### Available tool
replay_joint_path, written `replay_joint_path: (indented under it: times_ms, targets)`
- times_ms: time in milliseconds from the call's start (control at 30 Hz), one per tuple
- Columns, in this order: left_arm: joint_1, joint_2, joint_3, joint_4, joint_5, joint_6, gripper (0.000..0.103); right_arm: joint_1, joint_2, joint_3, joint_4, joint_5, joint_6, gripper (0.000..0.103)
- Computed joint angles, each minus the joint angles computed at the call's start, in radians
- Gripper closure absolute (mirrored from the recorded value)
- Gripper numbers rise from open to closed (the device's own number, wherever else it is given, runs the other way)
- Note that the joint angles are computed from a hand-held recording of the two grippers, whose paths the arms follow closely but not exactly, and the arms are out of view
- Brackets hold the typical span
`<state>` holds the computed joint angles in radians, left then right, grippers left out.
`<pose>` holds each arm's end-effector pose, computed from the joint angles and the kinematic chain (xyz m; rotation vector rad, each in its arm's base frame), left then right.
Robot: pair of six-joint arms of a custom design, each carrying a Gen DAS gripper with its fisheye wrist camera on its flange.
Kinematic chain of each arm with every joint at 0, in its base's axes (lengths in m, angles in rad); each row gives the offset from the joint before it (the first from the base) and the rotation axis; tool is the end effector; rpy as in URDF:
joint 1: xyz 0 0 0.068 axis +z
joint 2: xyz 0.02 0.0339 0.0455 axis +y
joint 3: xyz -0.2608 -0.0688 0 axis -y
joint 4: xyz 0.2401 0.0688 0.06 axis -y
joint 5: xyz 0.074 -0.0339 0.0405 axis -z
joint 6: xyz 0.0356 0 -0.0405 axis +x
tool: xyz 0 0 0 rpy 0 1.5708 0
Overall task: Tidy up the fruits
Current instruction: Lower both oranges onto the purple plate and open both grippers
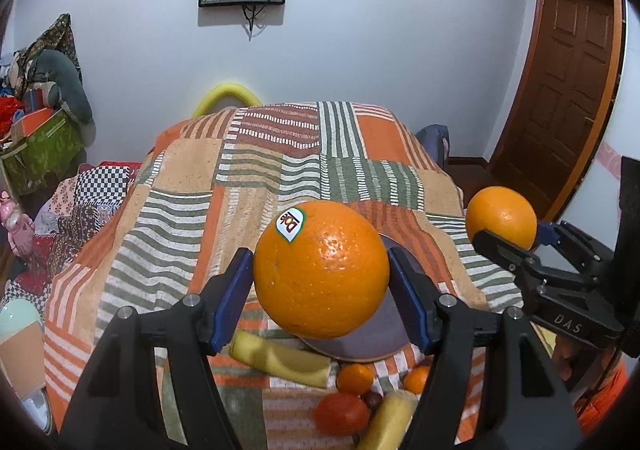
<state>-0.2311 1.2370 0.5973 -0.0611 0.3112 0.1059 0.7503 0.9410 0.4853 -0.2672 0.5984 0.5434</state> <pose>0.2364 -0.0668 0.1951 0.5413 2.1998 -0.4194 0.1497 0.1121 0.2041 0.0750 2.1483 0.0550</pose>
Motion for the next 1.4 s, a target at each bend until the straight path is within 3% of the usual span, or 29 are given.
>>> replay_joint_path:
  times_ms: [300,767,1400]
  targets:
    - [-0.03,0.247,0.116,0.054,-0.015,-0.022,0.036,-0.166,0.163,-0.003,0.161,-0.171,-0.103,0.041]
    - [-0.095,0.593,0.315,0.056,-0.101,0.001,0.036,-0.297,0.468,0.048,0.297,-0.331,-0.182,0.041]
    - [-0.103,0.864,0.586,-0.109,-0.089,0.025,0.036,-0.389,0.643,0.111,0.32,-0.437,-0.254,0.041]
